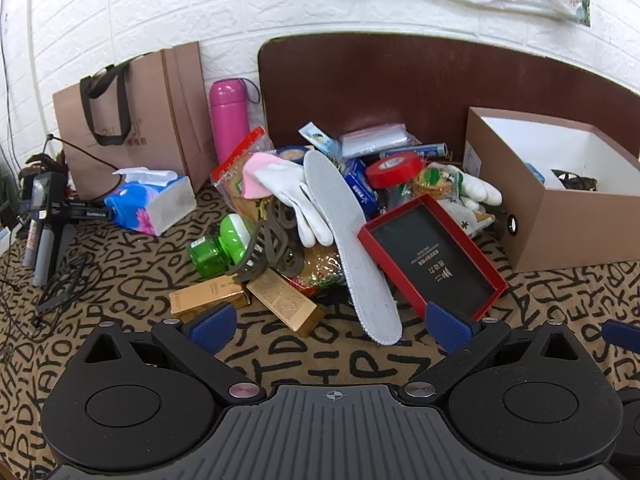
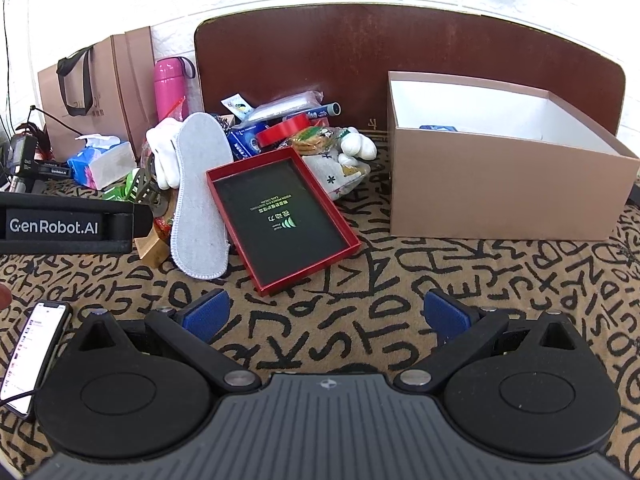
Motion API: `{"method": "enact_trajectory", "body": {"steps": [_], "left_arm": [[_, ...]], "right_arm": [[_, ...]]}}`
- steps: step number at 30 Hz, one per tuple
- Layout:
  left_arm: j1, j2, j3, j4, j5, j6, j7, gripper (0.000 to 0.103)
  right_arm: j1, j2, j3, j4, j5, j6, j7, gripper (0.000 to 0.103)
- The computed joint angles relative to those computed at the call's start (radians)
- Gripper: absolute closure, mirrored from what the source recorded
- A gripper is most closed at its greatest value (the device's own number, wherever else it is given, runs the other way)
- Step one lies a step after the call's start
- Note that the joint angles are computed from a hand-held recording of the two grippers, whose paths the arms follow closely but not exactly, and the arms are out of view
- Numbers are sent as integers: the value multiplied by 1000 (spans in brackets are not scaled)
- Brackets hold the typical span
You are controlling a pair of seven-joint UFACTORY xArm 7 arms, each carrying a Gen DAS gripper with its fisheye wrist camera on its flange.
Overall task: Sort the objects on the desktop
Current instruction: 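Reach the left gripper to the red-framed black box and grasp its rim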
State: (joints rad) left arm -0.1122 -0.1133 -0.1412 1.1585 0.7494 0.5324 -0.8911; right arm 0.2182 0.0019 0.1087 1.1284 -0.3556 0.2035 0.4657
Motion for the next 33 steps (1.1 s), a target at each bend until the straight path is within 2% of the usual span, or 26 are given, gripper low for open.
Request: {"method": "enact_trajectory", "body": {"steps": [5,11,16,20,27,33], "left_arm": [[-15,47,5,44,-20,29,23,0],[-44,95,26,85,-42,49,49,0],[-49,111,51,62,-164,-49,135,0],[-51,135,58,56,-268,-113,205,0],[-64,207,62,120,-455,-129,351,5],[-90,293,86,212,-474,-100,369,5]], "right_arm": [[-1,32,-5,15,66,-25,-90,0],[-4,79,-3,43,172,-35,-249,0],[-22,124,22,75,320,-39,-438,0],[-73,172,86,116,504,-35,-666,0],[-133,276,159,234,685,19,-948,0],[-169,349,202,327,793,65,-1123,0]]}}
